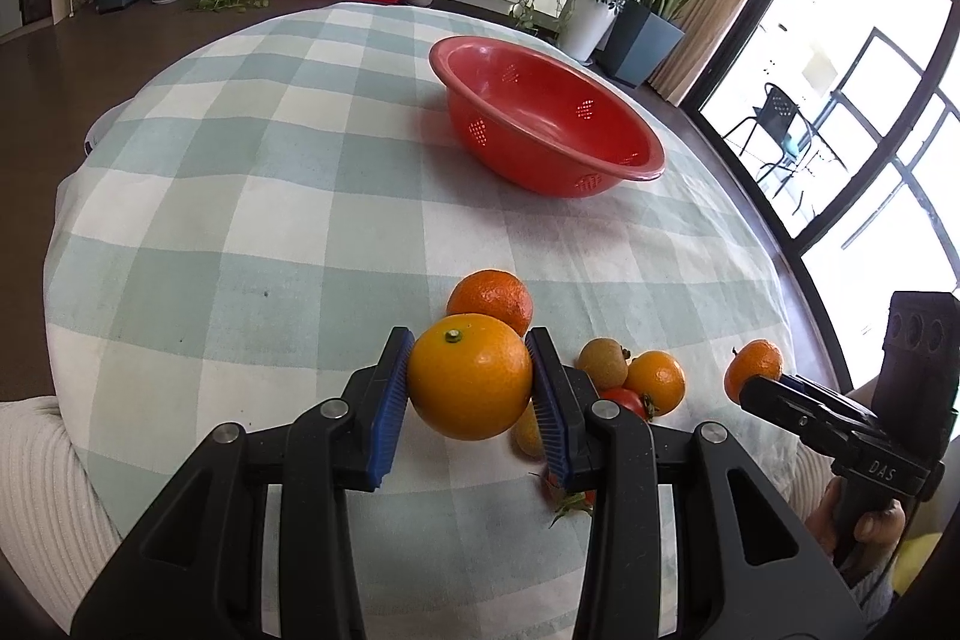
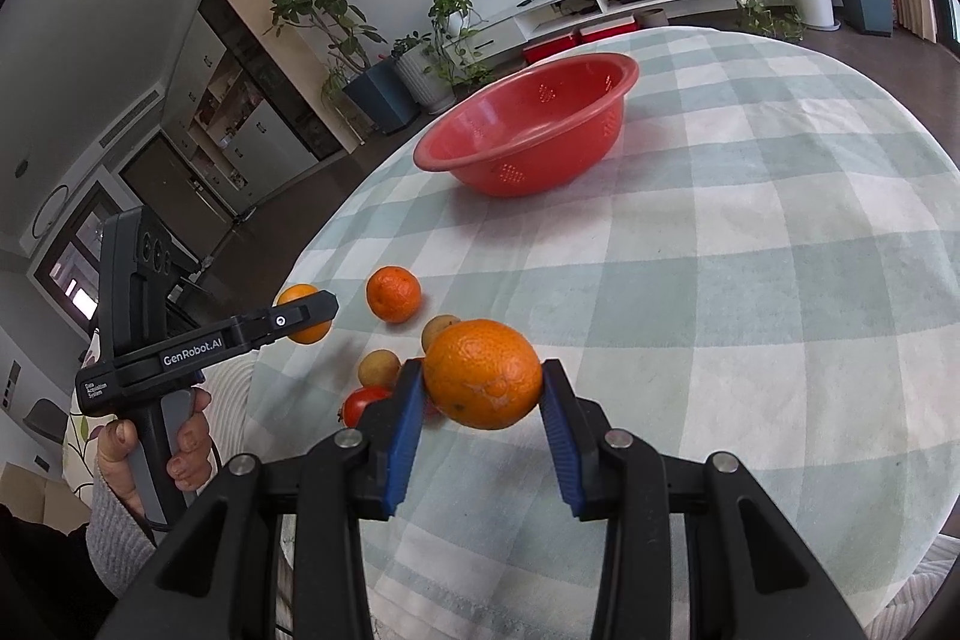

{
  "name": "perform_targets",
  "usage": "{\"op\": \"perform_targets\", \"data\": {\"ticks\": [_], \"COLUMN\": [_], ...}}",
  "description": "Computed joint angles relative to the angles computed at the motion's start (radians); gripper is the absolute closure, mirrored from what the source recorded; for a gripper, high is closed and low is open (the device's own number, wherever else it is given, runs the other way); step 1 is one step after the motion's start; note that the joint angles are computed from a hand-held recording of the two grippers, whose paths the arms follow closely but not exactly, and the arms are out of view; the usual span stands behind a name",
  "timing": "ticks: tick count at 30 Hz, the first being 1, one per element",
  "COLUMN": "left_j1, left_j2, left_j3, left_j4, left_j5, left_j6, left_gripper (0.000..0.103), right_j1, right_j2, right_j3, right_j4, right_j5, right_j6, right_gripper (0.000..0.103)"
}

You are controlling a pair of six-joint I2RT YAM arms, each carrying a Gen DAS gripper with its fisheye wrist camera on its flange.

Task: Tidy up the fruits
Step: 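Lift both held oranges and carry them toward the red bowl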

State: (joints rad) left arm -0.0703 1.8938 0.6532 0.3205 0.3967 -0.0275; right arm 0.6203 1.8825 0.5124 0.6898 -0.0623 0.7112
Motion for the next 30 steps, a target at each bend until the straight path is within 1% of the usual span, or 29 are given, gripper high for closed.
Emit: {"op": "perform_targets", "data": {"ticks": [7, 14, 23, 30], "left_j1": [-0.018, -0.042, -0.069, -0.086], "left_j2": [0.002, 0.031, 0.049, 0.082], "left_j3": [0.033, 0.107, 0.217, 0.323], "left_j4": [-0.024, -0.068, -0.133, -0.194], "left_j5": [0.007, 0.016, 0.025, 0.018], "left_j6": [0.003, 0.004, 0.009, 0.019], "left_gripper": [0.067, 0.067, 0.067, 0.067], "right_j1": [-0.041, -0.079, -0.141, -0.190], "right_j2": [-0.007, -0.013, 0.003, 0.037], "right_j3": [0.001, 0.030, 0.135, 0.250], "right_j4": [-0.007, -0.039, -0.113, -0.184], "right_j5": [-0.031, -0.057, -0.097, -0.127], "right_j6": [0.000, -0.017, -0.067, -0.112], "right_gripper": [0.062, 0.062, 0.062, 0.062]}}
